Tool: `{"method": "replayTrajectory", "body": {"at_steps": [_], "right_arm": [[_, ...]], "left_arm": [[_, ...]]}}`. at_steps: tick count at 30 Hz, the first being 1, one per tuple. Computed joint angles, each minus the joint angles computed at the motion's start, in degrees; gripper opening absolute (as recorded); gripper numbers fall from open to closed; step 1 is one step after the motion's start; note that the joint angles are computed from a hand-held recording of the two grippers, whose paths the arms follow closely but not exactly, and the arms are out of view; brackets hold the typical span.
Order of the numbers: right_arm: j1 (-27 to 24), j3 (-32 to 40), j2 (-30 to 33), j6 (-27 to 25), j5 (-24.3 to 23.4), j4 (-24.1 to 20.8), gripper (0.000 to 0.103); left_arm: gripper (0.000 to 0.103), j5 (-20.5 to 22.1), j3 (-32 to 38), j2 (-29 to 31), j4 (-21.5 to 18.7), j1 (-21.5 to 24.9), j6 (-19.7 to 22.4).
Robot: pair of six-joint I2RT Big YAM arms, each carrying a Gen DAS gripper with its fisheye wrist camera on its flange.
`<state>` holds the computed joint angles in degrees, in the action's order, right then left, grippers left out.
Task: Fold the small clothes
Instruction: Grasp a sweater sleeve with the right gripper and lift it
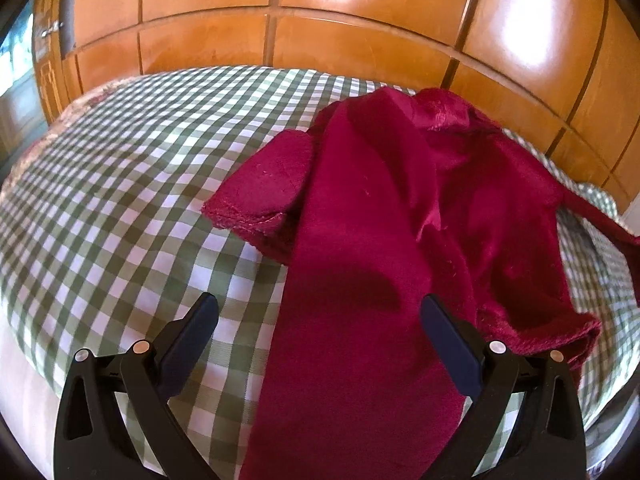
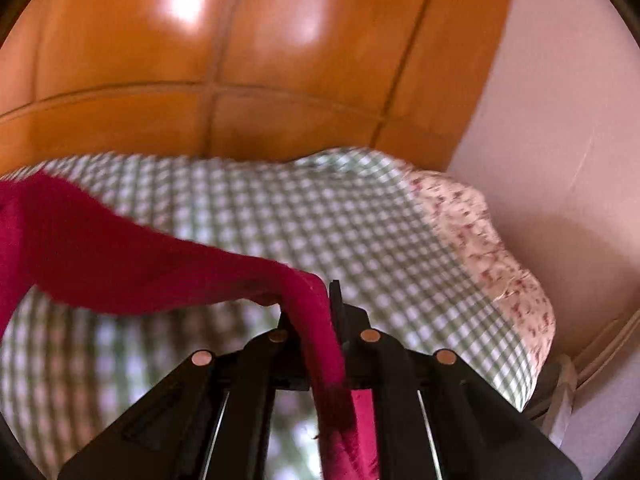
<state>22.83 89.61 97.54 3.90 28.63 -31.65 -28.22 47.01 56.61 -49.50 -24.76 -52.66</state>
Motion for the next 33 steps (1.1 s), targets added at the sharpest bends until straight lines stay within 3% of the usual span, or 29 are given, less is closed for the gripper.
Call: {"method": "replayTrajectory", "body": {"at_steps": [1, 2, 3, 5, 7, 9, 14, 16, 20, 25, 31, 33], "right_arm": [[-0.4, 1.2, 1.2, 0.6, 1.3, 0.3, 0.008], [-0.8, 2.7, 2.8, 2.0, 1.9, -0.4, 0.018], [-1.2, 4.4, 4.4, 3.7, 1.7, -2.0, 0.033], [-2.1, 7.2, 7.4, 8.0, -0.6, -6.6, 0.047], [-2.8, 7.5, 8.9, 11.4, -5.2, -9.9, 0.05], [-2.7, 5.7, 8.4, 14.8, -7.4, -11.0, 0.068], [0.8, -4.9, 0.2, 17.7, -9.0, -3.2, 0.072], [2.9, -8.3, -3.0, 18.6, -11.8, -0.4, 0.072], [7.7, -12.5, -7.0, 19.5, -25.0, 2.1, 0.073], [13.5, -10.4, -5.2, 19.3, -42.8, -0.8, 0.071], [17.6, -8.3, -1.6, 25.7, -52.8, 2.1, 0.072], [18.5, -7.8, -0.9, 27.2, -53.7, 3.3, 0.068]], "left_arm": [[0.1, 0.0, -0.3, -0.4, 0.4, 0.1, -0.2], [0.1, 0.2, -0.5, -0.7, 0.8, 0.3, -0.2], [0.1, 0.7, -0.7, -0.8, 1.2, 0.4, -0.1], [0.1, 2.8, -1.1, -1.0, 2.0, 1.2, 0.2], [0.1, 5.9, -1.6, -1.1, 2.9, 2.2, 0.9], [0.1, 8.8, -2.0, -0.7, 3.6, 3.0, 0.9], [0.1, 6.1, -2.3, -0.2, 4.2, 0.9, 3.3], [0.1, 5.5, -2.2, -0.4, 4.2, 0.1, 3.6], [0.1, 4.1, -2.6, -2.2, 5.2, -1.4, 4.6], [0.1, 4.7, -3.4, -5.5, 5.1, -3.3, 6.0], [0.1, 8.7, -5.1, -8.8, 5.5, -5.7, 6.5], [0.1, 8.9, -4.7, -7.3, 4.8, -6.7, 8.1]]}}
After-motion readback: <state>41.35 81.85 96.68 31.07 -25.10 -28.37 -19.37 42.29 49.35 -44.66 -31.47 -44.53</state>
